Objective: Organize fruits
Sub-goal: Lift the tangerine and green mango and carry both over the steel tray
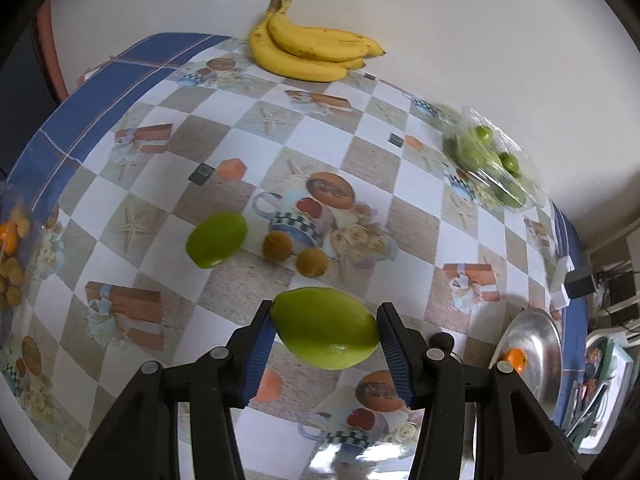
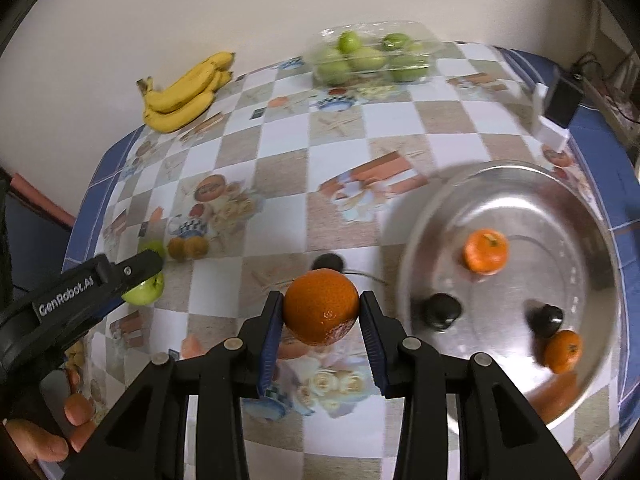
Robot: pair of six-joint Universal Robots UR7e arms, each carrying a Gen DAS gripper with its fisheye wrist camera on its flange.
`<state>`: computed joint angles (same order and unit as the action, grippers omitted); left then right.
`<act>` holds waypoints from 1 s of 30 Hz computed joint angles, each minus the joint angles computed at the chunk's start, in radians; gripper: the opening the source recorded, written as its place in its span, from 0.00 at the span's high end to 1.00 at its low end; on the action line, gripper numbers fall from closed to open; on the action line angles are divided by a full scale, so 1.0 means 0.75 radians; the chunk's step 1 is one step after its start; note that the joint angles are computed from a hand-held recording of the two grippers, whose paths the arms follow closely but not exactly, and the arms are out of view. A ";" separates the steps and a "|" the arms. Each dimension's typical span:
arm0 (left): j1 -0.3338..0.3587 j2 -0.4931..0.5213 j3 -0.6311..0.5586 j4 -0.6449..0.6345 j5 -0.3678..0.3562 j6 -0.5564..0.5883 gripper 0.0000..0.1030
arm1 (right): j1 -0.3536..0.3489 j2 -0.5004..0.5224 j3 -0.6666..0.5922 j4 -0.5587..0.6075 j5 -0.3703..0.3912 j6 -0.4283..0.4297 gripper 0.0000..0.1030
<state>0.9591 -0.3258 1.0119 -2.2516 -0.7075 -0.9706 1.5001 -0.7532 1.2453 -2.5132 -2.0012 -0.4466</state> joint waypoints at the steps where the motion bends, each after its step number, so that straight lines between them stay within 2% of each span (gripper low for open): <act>1: -0.004 0.012 -0.019 0.019 0.005 0.002 0.47 | -0.003 -0.002 -0.006 -0.003 -0.009 0.005 0.61; 16: -0.062 0.228 -0.350 0.231 -0.018 0.103 0.47 | -0.073 -0.020 -0.105 -0.016 -0.110 0.098 0.61; 25: -0.099 0.437 -0.684 0.389 -0.085 0.239 0.47 | -0.124 -0.037 -0.159 0.020 -0.124 0.180 0.61; 30: -0.111 0.585 -0.935 0.500 -0.140 0.326 0.47 | -0.148 -0.037 -0.189 0.023 -0.122 0.208 0.61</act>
<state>0.8759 0.1131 0.3104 -1.8762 -0.8129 -0.7263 1.3894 -0.7809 1.1039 -2.4959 -2.0927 -0.2906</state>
